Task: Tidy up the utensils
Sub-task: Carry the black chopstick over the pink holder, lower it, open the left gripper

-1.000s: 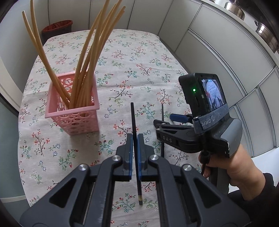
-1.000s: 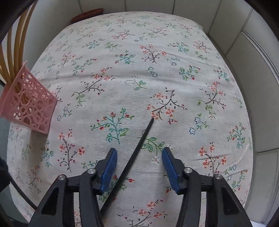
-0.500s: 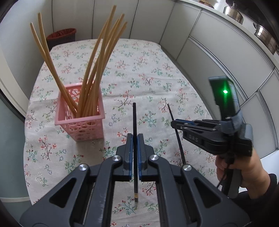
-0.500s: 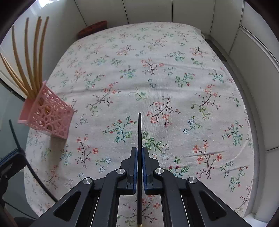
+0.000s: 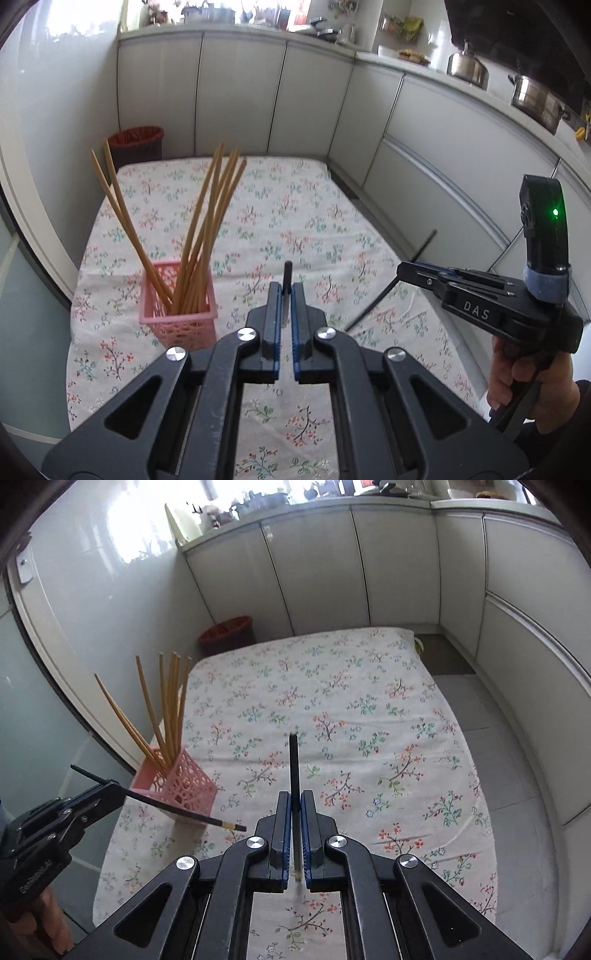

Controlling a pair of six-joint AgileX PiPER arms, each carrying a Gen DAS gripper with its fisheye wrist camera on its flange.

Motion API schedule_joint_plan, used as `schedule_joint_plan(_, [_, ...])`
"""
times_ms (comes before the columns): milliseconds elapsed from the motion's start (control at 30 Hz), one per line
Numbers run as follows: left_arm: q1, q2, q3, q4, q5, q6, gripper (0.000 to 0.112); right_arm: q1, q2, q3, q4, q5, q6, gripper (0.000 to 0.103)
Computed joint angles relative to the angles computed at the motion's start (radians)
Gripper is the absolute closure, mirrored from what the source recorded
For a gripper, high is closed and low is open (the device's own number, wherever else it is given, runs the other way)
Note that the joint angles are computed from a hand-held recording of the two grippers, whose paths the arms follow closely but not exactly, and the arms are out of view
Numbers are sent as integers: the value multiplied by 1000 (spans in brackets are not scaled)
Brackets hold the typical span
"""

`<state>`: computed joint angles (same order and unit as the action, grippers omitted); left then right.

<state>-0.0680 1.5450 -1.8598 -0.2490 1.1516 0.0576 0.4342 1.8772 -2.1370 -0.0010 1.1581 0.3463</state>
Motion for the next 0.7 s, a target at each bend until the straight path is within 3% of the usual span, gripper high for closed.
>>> schedule_joint_plan(167, [20,-50,25,-30,-100,11,107,28,-43,-10,-47,-72,1,98])
schedule_joint_plan(700, [140,-152,126,-40,-374,27,107,102,-25,-125,-49,-130,-2,98])
